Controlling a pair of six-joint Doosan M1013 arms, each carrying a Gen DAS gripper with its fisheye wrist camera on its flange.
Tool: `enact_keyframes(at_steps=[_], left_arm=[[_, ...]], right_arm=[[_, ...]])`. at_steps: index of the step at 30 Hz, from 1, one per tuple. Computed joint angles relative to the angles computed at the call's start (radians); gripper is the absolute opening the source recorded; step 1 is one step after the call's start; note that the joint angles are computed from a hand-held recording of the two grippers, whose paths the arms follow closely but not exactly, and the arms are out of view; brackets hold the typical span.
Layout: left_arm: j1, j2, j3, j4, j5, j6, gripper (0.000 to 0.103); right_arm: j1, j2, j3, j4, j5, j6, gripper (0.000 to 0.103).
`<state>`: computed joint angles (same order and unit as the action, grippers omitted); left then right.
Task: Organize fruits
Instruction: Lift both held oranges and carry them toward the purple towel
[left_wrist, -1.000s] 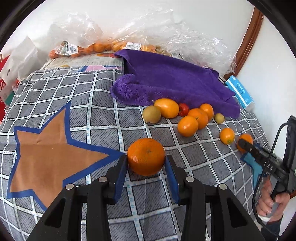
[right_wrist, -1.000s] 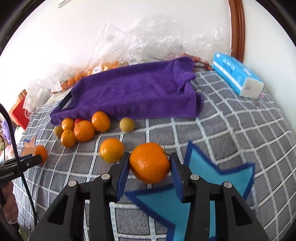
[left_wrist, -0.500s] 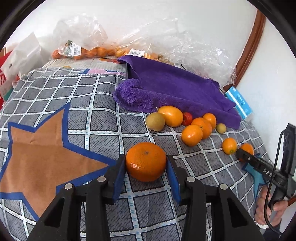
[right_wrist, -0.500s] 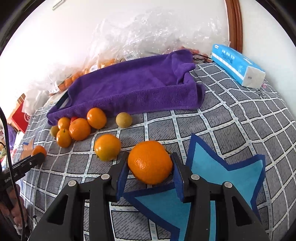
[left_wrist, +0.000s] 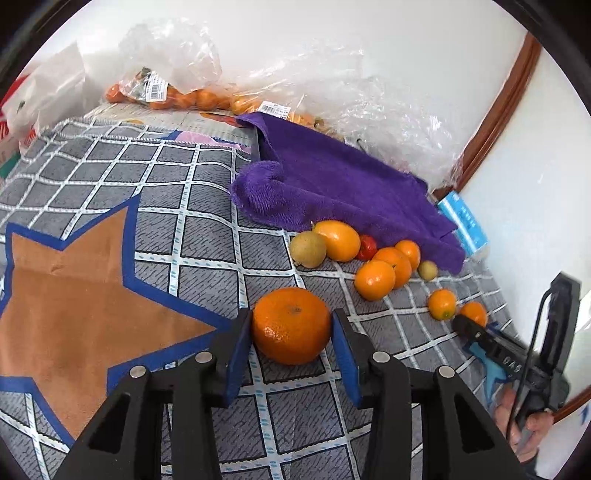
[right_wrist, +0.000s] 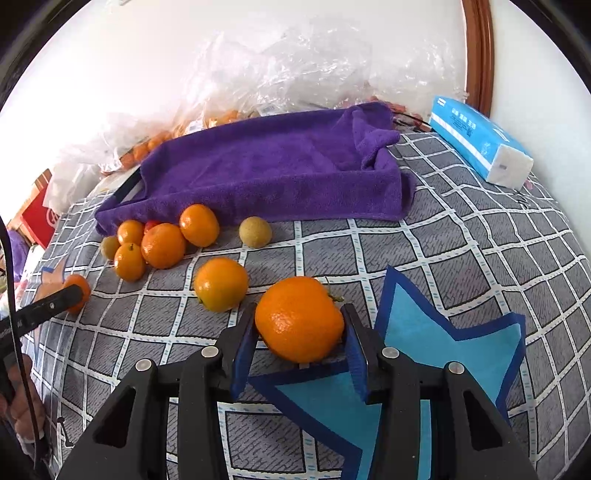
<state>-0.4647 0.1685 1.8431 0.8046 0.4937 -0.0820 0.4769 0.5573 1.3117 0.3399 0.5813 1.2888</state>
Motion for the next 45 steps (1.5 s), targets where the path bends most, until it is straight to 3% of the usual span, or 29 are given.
enact_keyframes(at_steps=[15, 28, 32, 38, 45], left_arm=[[-0.020, -0.012, 0.014, 0.142, 0.024, -0.132, 0.040], [-0.031, -0.021, 0.024, 0.213, 0.024, -0.185, 0.040], [-0.038, -0.024, 0.027, 0.251, 0.029, -0.212, 0.040], [-0.025, -0.021, 0.022, 0.179, -0.001, -0.148, 0.040], [-0.037, -0.030, 0.011, 0.135, 0.054, -0.103, 0.040]], right_arm=[[-0.007, -0.017, 0.029, 0.077, -0.048, -0.063, 0.043], [-0.032, -0.040, 0.072, 0.236, -0.106, -0.132, 0.043], [-0.027, -0.049, 0.083, 0.211, -0.126, -0.109, 0.043], [-0.027, -0.078, 0.116, 0.251, -0.134, -0.119, 0.043], [-0.020, -0.104, 0.122, 0.232, -0.138, -0.103, 0.043]])
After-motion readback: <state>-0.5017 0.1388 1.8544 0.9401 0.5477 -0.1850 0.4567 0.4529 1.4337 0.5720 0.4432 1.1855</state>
